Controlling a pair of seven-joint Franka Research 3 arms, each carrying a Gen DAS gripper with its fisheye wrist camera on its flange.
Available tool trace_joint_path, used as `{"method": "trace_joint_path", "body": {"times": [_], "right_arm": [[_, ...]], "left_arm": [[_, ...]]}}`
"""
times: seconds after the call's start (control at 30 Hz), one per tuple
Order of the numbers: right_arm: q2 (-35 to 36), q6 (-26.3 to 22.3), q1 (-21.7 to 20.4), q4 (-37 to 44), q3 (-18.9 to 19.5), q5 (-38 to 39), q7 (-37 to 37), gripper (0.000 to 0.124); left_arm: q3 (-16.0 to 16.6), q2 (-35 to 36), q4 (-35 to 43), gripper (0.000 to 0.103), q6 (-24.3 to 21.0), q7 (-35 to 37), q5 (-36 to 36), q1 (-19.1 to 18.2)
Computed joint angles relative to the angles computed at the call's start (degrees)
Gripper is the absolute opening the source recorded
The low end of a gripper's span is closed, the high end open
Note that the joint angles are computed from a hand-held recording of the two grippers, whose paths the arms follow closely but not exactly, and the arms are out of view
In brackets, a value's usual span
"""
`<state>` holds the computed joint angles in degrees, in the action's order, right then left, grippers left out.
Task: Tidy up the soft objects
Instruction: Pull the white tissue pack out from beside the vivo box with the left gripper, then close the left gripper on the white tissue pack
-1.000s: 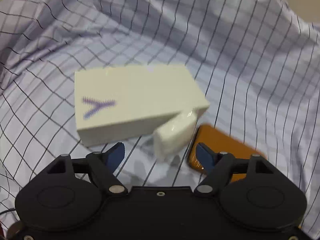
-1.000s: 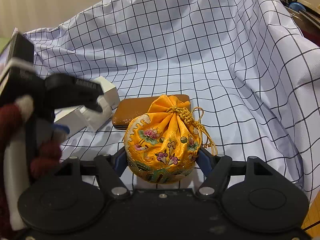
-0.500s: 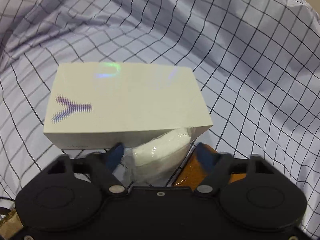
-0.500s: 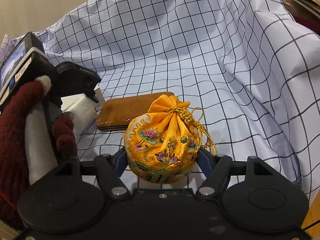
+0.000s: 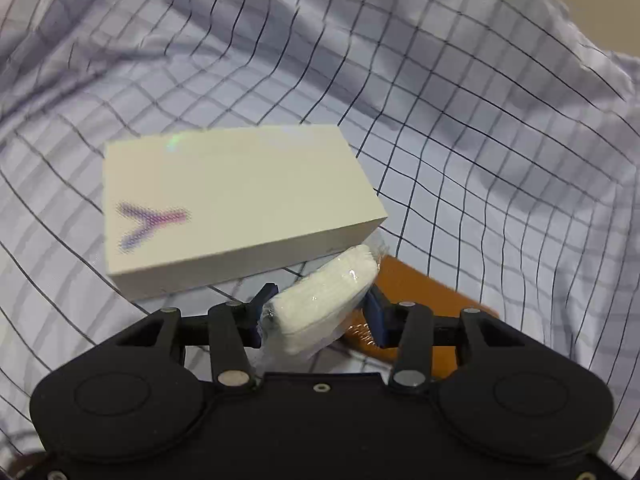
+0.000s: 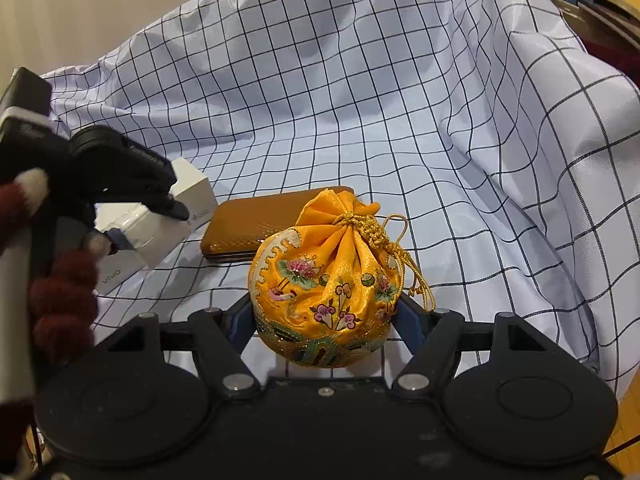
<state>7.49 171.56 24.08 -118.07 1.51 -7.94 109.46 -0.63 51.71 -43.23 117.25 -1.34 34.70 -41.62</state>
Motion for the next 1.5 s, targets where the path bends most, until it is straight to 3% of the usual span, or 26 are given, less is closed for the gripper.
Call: {"method": "trace_joint_path", "body": {"times": [0.13, 0.33, 0.4, 0.53, 0.63, 0.77, 0.9, 1.1, 1.5], "right_arm": [[-0.84, 0.22, 0.3, -0.78, -0.05, -0.95, 0.81, 0.07], [-1.54, 0.16, -0.08, -1.28, 0.7, -0.51, -0.04, 0.07], [-1.78, 0.2, -0.15, -1.46, 0.67, -0.99, 0.24, 0.07], [-1.87, -0.19, -0.59, -1.49, 1.09, -0.59, -0.18, 0.07], [-1.63, -0.47, -0.89, -1.24, 1.57, 0.83, -1.28, 0.07], [-1.31, -0.59, -1.02, -0.92, 1.94, 2.84, -2.79, 0.07], [-1.33, -0.63, -0.97, -0.96, 1.87, 3.79, -3.54, 0.07], [-1.14, -1.02, -0.83, -0.7, 1.59, 3.92, -3.27, 0.07], [-0.82, -1.77, -0.83, -0.19, 2.08, 5.98, -5.34, 0.07]], "left_arm": [[1.64, -4.51, -8.25, 0.046, 0.62, 2.6, 6.65, -2.16], [-3.17, -6.89, -15.09, 0.051, 6.61, 12.8, 5.15, 0.74], [-3.21, -7.85, -16.9, 0.067, 7.85, 13.34, 5.6, 0.39], [-3.95, -10.49, -21.17, 0.072, 12.3, 13.37, 5.74, 1.21], [-4.79, -11.17, -22.48, 0.082, 13.97, 14.92, 4.91, 2.18], [-6.64, -9.49, -21.03, 0.083, 14.49, 20.87, 0.95, 3.9], [-6.01, -9.48, -21.4, 0.082, 14.73, 22.19, -0.19, 3.63], [-7.08, -13.92, -28.45, 0.083, 22.93, 22.83, -1.78, 5.89], [-6.95, -7.09, -17.2, 0.087, 15.66, 34.95, -4.0, 4.82]]}}
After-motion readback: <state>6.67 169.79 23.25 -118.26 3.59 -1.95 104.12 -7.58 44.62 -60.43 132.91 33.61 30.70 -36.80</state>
